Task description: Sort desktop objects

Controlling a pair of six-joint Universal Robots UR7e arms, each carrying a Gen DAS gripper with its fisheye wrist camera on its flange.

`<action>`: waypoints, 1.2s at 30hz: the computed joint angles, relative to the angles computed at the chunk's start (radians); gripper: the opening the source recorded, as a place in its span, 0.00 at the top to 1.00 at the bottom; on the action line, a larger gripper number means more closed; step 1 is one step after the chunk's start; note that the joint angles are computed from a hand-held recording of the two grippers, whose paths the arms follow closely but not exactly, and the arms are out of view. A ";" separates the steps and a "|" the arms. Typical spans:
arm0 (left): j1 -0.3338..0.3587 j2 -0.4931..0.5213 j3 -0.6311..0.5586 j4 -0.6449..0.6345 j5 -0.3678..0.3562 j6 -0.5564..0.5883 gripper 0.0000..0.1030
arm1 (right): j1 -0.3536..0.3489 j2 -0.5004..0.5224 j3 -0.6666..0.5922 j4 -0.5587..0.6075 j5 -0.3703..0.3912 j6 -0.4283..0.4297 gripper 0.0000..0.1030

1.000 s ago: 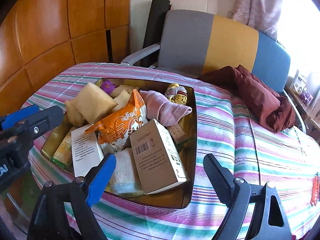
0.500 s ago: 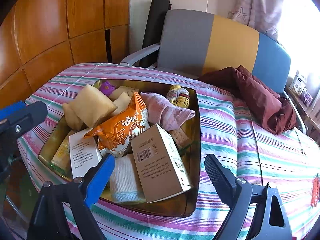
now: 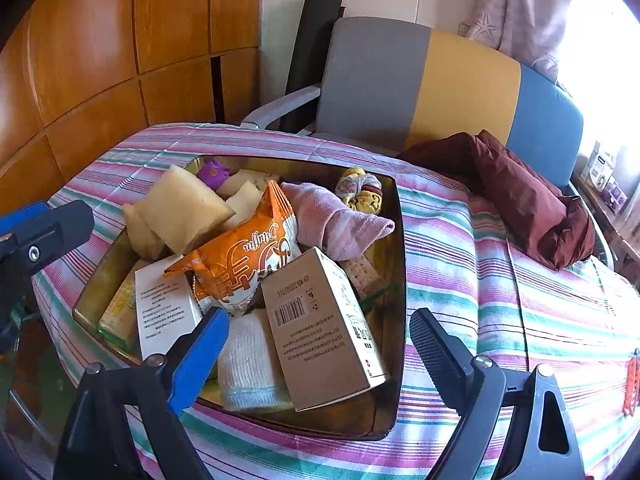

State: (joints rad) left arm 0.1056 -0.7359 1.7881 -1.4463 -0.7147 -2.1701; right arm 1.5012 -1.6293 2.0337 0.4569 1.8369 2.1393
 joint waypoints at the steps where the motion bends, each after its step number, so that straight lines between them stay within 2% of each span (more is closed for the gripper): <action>1: 0.000 0.000 0.000 -0.002 0.000 0.001 0.48 | -0.001 0.001 0.000 0.000 0.000 0.000 0.10; 36: 0.002 -0.004 0.010 -0.019 -0.014 0.009 0.48 | -0.012 -0.006 0.004 -0.012 -0.007 -0.003 0.08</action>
